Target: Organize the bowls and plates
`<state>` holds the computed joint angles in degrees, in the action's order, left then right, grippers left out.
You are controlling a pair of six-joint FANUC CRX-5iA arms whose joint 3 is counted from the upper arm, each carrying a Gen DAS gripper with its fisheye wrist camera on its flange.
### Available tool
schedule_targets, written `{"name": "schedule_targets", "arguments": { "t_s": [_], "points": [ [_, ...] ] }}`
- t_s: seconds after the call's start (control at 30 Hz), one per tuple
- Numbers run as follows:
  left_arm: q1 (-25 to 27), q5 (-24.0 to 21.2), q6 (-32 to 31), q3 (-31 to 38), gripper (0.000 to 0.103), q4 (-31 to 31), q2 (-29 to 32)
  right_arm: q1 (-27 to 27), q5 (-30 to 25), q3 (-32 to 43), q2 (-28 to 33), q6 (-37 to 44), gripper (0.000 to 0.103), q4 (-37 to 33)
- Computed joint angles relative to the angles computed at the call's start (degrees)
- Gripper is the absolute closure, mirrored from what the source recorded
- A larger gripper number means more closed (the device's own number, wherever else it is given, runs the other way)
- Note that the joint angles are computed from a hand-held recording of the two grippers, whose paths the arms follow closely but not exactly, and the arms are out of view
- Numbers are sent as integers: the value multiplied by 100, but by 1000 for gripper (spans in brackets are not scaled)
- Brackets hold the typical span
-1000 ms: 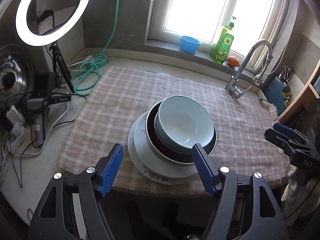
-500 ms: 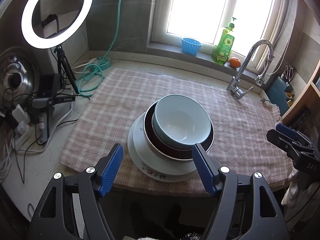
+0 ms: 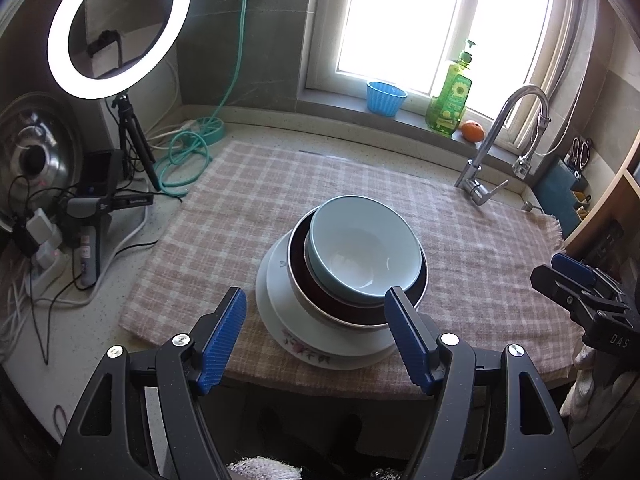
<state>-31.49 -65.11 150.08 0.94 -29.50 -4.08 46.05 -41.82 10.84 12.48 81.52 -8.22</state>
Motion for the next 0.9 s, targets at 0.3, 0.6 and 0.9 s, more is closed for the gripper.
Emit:
{"name": "schedule_targets", "arguments": {
  "t_s": [0.3, 0.6, 0.9],
  "points": [
    [-56, -32, 57, 39, 32, -56, 5, 19, -14, -7, -4, -1, 5, 10],
    [-77, -37, 62, 45, 32, -49, 8, 10, -33, 11, 4, 15, 5, -4],
    [-66, -30, 30, 29, 32, -9, -6, 40, -5, -60, -43, -70, 5, 85]
  ]
}}
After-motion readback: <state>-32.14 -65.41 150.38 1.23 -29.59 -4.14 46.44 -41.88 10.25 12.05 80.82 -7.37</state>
